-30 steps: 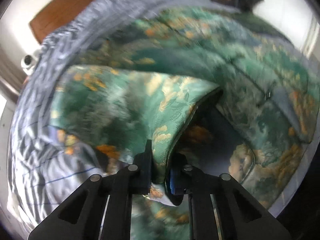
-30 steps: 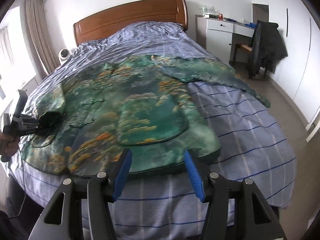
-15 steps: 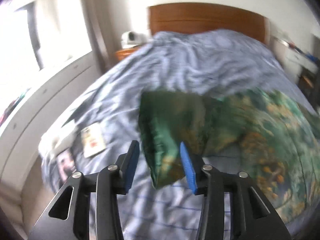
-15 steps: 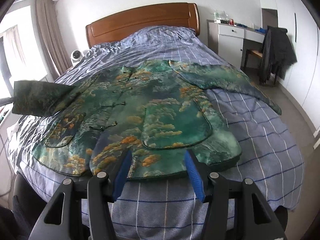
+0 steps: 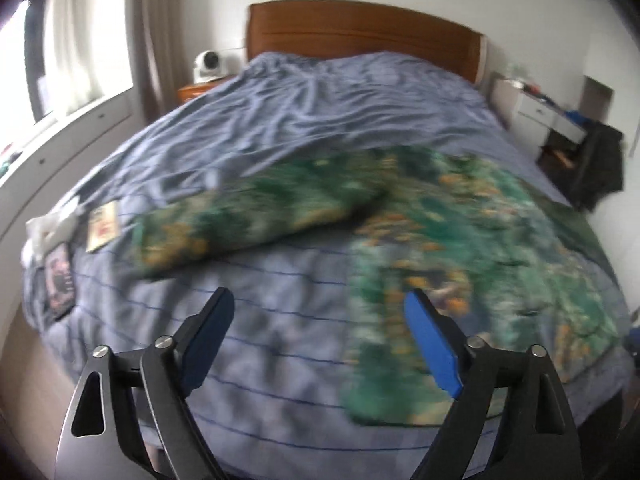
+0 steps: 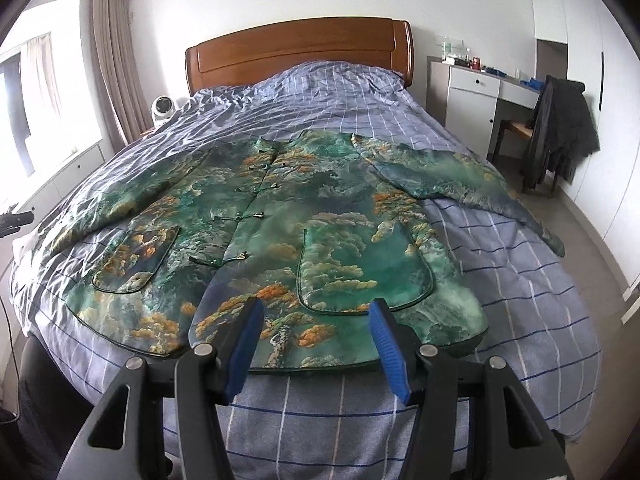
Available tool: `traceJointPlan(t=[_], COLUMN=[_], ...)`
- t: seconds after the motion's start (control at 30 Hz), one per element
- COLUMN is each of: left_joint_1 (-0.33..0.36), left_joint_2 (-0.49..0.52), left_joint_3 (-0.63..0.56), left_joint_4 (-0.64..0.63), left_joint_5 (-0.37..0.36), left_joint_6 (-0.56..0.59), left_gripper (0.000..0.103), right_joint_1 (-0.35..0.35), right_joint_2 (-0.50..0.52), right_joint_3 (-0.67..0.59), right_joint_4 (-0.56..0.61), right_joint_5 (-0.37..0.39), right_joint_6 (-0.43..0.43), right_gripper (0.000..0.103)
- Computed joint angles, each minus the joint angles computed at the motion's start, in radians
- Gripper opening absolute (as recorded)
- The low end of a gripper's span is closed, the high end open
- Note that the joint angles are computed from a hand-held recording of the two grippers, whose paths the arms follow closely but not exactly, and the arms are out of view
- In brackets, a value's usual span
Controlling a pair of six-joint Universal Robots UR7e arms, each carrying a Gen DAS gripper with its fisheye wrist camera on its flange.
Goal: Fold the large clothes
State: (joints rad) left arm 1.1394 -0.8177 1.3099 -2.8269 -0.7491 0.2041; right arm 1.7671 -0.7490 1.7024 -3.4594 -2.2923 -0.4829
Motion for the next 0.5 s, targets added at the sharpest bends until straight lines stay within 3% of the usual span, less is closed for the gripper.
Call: traceJointPlan(t=[0.1, 0.2, 0.33, 0.4, 0.5], left_joint_1=[-0.032, -0.060, -0.084, -0.087, -0.088], left_joint_2=[0.023, 0.039, 0.036, 0.037, 0.048], left_joint_3=[0.017, 0.032, 0.046, 0.053, 0.059], left_joint_4=[-0.073, -0.115, -0.038, 0.002, 0.032], left_joint_5=[-0.053, -0.069, -0.089, -0.100, -0.087], left_joint_6=[0.008, 0.049, 0.042, 0.026, -0.010], left_gripper=[0.101, 0.102, 0.102, 0.102, 0.102], right_joint_1=[0.006, 0.013, 0.023, 0.029, 0.034], right_joint_2=[0.000, -0.002, 0.000, 0.004, 0.012], right_joint_3=[0.001, -0.001, -0.007, -0.009, -0.013], right_joint_4=[-0.014, -0.026, -0.041, -0.056, -0.081], right_joint_5=[-0.015, -0.039, -0.064, -0.074, -0.081], right_joint_6=[-0.008, -0.018, -0.028, -0.040, -0.058], right_gripper=[0.058, 0.063, 0.065, 0.076, 0.078])
